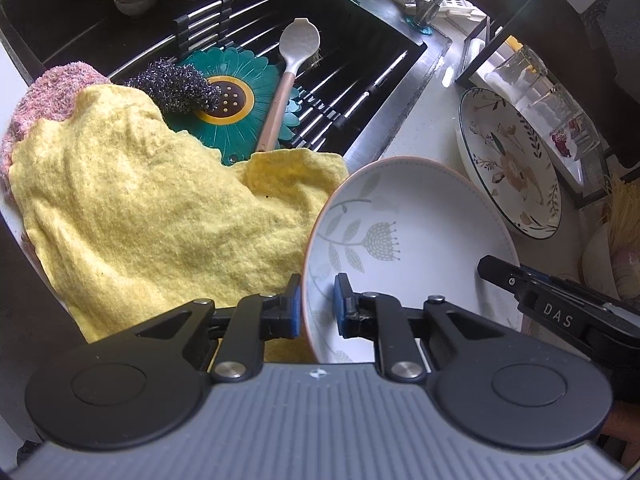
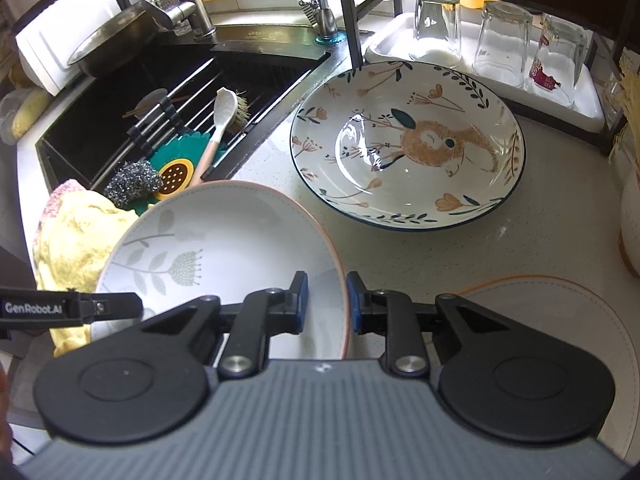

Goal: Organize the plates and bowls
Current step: 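Close both grippers on the rim of the white leaf-print plate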

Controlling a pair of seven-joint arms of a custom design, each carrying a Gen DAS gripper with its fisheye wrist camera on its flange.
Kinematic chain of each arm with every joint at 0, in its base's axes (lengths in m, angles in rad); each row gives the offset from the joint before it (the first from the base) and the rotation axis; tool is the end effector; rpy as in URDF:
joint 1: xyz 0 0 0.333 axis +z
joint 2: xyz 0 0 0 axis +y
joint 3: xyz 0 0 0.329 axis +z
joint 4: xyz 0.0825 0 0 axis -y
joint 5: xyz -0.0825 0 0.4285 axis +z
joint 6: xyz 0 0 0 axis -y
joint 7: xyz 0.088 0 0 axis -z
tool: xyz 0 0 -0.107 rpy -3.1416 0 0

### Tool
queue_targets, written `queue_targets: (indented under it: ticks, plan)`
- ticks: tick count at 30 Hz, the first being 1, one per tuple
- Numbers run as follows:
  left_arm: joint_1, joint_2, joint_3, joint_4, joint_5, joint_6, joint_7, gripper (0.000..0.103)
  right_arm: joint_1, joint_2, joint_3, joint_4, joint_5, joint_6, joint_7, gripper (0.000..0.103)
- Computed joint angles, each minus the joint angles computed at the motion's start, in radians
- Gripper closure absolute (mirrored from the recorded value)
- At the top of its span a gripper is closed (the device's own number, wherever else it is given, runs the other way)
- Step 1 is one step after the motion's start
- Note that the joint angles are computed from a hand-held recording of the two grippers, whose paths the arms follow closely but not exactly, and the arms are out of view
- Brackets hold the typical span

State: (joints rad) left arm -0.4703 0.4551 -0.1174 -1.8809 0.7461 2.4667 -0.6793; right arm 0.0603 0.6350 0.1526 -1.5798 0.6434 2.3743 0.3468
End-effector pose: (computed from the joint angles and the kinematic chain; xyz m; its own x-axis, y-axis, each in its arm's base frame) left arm 0.5727 -0.3777 0.2620 0.8352 -0.4658 0.2923 -0.3620 -0.8658 -0.3455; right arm 0.7444 0.1504 0.2728 0.8346 -0.5211 -0.1785 -0.5292 -0.6686 -0.5223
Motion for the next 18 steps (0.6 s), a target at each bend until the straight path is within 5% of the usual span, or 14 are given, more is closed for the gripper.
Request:
queue_targets:
  ticks: [18]
  plan:
    - [0.042, -0.075, -0.006, -0.041, 0.000, 0.020, 0.150, 0.082, -0.020, -0.046, 0.000, -0.005, 0.060, -0.059, 0.059, 0.080]
